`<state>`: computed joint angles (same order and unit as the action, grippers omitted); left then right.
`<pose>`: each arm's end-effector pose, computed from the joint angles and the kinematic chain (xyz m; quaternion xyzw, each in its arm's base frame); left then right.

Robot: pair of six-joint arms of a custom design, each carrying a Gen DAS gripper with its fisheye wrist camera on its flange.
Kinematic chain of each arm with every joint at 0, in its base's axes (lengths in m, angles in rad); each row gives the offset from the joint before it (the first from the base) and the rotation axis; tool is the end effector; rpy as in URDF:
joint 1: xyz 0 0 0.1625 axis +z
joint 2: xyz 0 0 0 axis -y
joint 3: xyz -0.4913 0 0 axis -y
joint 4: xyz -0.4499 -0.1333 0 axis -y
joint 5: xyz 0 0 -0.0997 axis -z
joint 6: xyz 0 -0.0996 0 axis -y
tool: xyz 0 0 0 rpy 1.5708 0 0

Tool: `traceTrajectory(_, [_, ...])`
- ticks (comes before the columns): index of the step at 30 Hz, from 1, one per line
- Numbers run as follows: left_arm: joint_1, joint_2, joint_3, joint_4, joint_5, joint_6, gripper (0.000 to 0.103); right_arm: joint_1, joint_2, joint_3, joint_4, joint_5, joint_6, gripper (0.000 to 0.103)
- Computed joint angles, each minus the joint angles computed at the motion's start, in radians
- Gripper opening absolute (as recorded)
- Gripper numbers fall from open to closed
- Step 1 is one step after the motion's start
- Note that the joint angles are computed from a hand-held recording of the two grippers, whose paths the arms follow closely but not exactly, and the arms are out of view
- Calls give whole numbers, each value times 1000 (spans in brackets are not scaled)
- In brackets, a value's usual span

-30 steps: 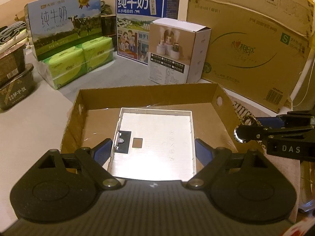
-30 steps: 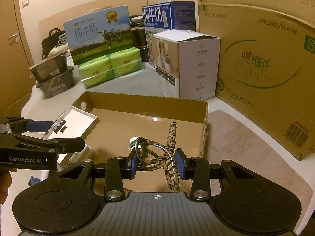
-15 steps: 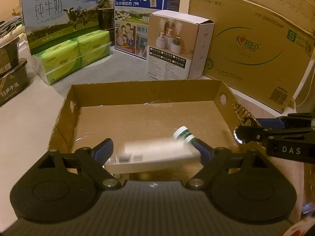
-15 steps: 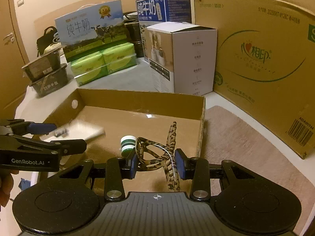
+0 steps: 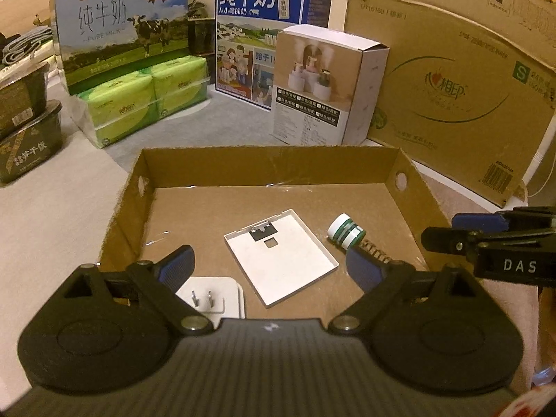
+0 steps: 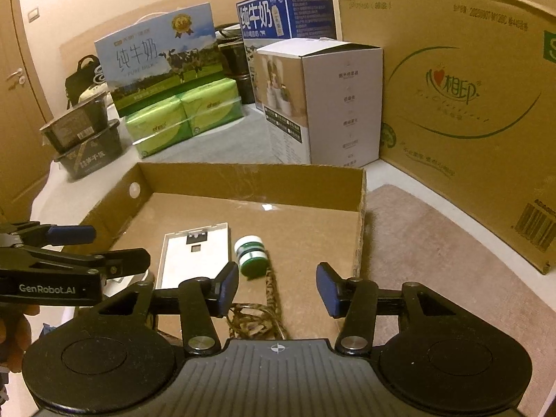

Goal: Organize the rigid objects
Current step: 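Carry plate and clip into the cardboard box and open both tools, then withdraw both open tools from the box toward remaining items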

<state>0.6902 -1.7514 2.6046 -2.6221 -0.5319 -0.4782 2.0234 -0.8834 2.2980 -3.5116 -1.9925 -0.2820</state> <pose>-0.1036 -0.3697 0.2770 0.1245 0.8562 -0.3772 0.3303 0.3078 -0.4214 0.0693 0.2883 -0.9008 0.2706 0.1797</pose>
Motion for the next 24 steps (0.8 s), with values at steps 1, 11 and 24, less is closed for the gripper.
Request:
traceTrajectory(1, [-11,-15,2,25,3,-15,93,4,-2,2,-2,-5,2,51])
traceTrajectory(11, [-214,-270,4,606,34,-413,93,83,-71,57,16,-71,70,57])
traceTrajectory(24, [-662,-510,-55,1540,-163,-1196,93,237,-178,195,67,-176,251,65])
